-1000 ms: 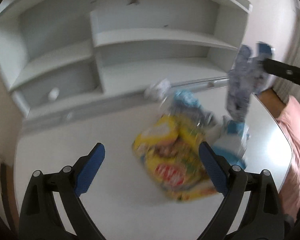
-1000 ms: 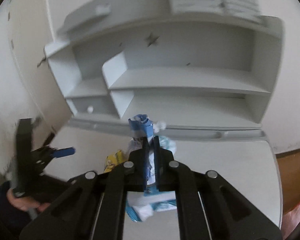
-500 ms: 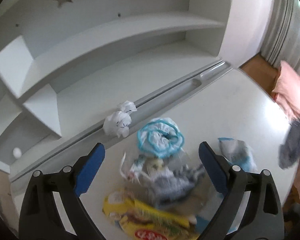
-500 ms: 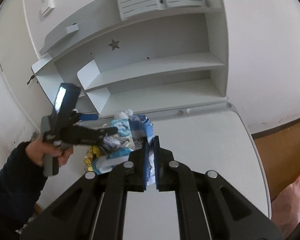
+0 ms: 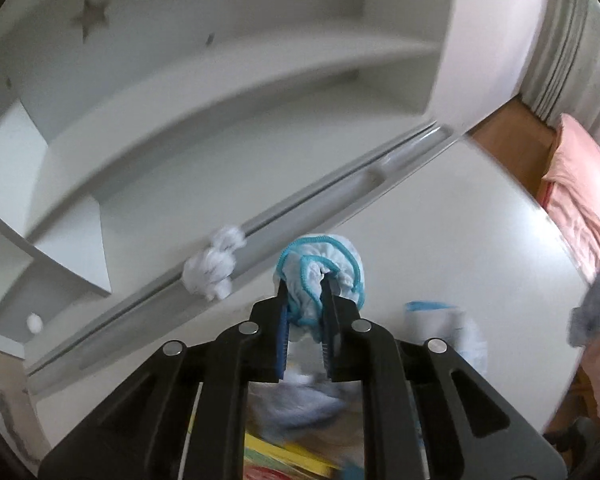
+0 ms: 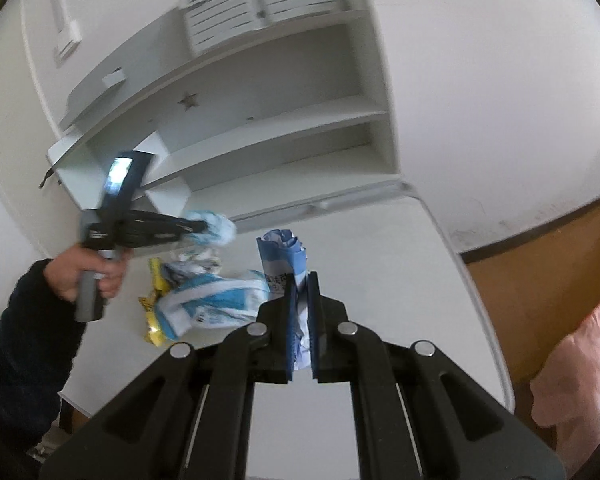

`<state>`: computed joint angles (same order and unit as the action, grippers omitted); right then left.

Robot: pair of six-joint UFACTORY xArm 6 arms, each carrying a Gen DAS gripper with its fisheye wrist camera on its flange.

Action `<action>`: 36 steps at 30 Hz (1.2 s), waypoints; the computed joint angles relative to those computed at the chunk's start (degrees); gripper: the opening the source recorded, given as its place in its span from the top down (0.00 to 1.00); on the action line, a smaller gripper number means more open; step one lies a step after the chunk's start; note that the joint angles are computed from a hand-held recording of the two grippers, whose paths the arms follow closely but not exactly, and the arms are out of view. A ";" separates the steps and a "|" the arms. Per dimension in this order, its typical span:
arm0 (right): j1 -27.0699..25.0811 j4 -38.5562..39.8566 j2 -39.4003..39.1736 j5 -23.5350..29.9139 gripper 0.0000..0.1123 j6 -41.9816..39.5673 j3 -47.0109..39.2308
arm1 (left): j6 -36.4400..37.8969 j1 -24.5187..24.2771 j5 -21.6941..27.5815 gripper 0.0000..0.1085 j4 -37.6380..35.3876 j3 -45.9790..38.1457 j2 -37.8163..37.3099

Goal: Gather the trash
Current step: 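Carry the white cloth and blue wrapper over the black bin and open both tools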

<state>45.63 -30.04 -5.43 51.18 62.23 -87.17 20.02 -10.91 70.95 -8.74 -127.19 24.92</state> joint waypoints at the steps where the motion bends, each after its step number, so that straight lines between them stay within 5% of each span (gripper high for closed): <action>1: 0.06 -0.97 -2.60 0.69 0.95 2.01 2.93 | 0.37 -0.97 -1.75 0.89 -0.90 3.43 -2.85; 5: 1.49 -5.62 -14.51 6.49 0.95 11.62 15.28 | 1.38 -5.73 -6.67 0.89 -5.59 15.27 -12.50; 12: 11.30 -9.88 -36.84 27.63 0.95 30.27 34.76 | 4.92 -21.68 -16.53 0.89 -9.93 39.63 -29.30; 16: 21.06 -8.25 -46.79 41.59 0.95 43.32 42.98 | 4.54 -31.44 -19.97 0.89 -11.81 47.11 -32.30; 19: 25.62 -4.88 -53.80 46.52 0.95 51.07 49.73 | 3.41 -38.08 -24.79 0.89 -10.40 52.16 -32.41; 24: 24.14 0.56 -63.17 44.29 0.95 55.03 59.96 | -1.63 -44.35 -27.97 0.89 -6.58 55.01 -28.17; 31: 12.78 5.33 -67.29 35.02 0.95 44.23 66.87 | -6.06 -46.39 -29.06 0.88 -4.90 55.09 -23.46; 36: 10.00 5.22 -67.16 32.26 0.94 41.62 67.96 | -6.68 -46.45 -28.57 0.88 -5.69 53.87 -21.11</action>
<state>55.63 -24.82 -72.59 83.44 103.86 -19.21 13.33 -57.36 42.38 -14.43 -73.33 3.81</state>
